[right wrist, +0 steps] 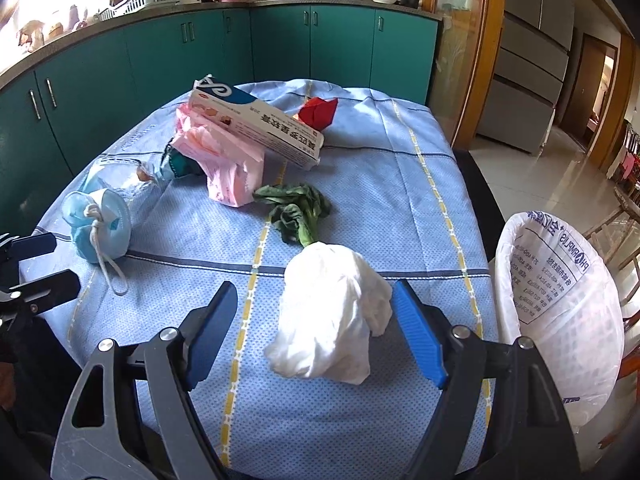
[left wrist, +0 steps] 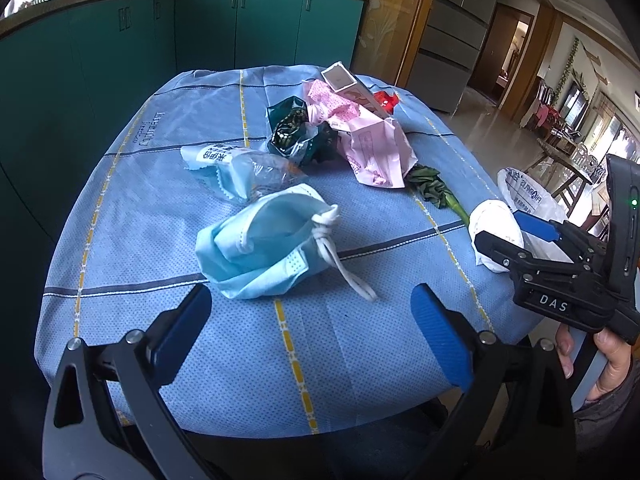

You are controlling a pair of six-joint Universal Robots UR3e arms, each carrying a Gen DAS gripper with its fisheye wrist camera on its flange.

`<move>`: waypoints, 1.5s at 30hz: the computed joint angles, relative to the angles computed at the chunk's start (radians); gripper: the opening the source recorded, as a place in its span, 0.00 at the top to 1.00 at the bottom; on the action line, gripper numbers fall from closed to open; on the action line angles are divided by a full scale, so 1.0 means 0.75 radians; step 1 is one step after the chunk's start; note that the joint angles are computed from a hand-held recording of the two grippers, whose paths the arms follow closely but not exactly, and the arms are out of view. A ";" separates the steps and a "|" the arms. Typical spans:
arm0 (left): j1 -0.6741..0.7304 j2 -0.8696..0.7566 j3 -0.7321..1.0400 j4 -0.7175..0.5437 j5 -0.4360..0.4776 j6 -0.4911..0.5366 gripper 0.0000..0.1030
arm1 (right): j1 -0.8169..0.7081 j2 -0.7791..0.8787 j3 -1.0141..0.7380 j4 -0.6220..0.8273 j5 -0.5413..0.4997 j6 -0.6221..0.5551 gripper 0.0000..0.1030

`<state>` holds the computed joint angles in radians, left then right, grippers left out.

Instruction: Collect trash

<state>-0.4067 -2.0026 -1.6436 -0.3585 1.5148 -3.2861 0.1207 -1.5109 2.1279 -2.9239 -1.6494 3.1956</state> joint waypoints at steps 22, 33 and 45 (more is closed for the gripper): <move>0.002 0.024 -0.032 0.023 0.016 -0.023 0.03 | -0.015 -0.092 0.033 -0.015 0.092 -0.013 0.09; -0.014 0.014 -0.017 0.007 0.028 -0.008 0.03 | -0.002 -0.095 0.050 -0.018 0.073 -0.019 0.09; -0.055 0.024 -0.095 0.268 0.158 -0.031 0.03 | 0.148 -0.078 0.190 -0.604 -0.246 0.024 0.03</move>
